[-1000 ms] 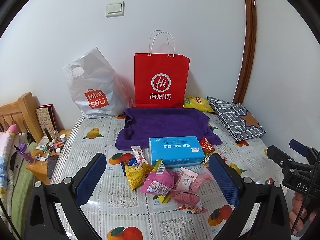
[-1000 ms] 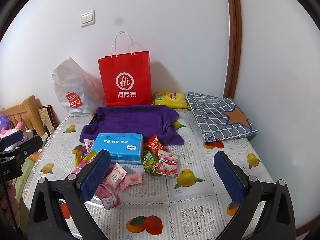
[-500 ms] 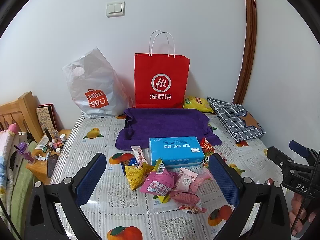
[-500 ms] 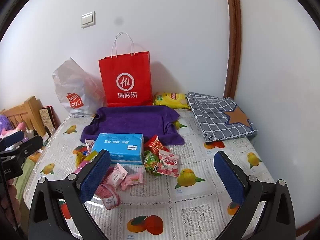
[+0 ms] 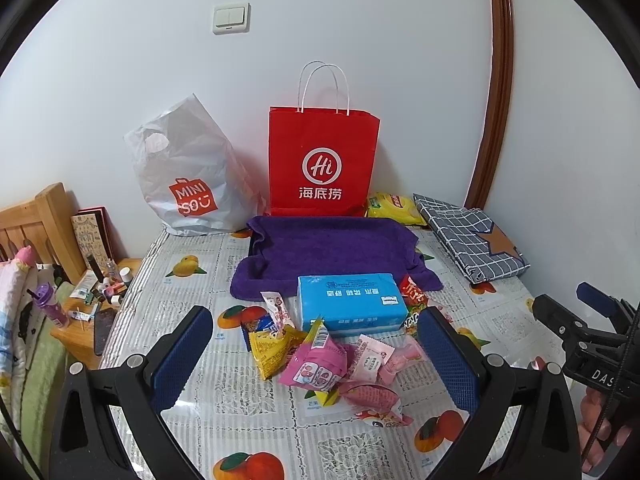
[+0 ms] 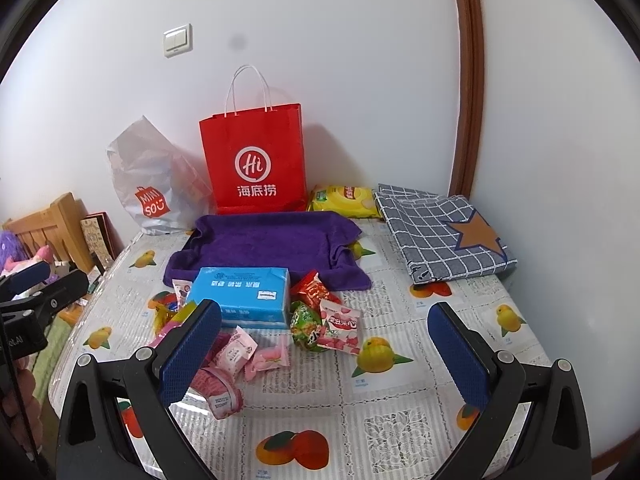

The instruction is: Organize snacks

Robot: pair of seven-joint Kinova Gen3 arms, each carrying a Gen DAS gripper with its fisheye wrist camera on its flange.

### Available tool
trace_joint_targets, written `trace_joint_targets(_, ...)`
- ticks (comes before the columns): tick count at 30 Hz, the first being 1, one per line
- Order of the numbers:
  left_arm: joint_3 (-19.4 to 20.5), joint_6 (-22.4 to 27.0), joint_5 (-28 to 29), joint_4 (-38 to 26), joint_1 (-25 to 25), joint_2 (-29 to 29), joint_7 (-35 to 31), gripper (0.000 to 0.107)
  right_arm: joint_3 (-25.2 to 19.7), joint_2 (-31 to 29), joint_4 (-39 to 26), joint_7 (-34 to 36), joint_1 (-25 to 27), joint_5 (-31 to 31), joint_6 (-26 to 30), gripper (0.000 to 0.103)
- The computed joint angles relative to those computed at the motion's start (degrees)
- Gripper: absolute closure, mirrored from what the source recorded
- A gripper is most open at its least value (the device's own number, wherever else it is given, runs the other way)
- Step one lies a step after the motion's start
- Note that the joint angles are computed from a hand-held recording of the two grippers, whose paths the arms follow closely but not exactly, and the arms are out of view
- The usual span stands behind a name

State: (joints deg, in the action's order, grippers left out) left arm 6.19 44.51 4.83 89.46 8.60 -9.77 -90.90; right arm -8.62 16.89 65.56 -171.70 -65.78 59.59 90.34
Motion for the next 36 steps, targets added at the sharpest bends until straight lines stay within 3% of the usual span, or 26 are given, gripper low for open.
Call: trace_joint_targets(36,0.13,0.58,-0.11,-0.37,0.22,0.75,-0.12,0.005,0.1,-0.08,0.86,-0.59,0.64,-0.79,-1.29,0.001)
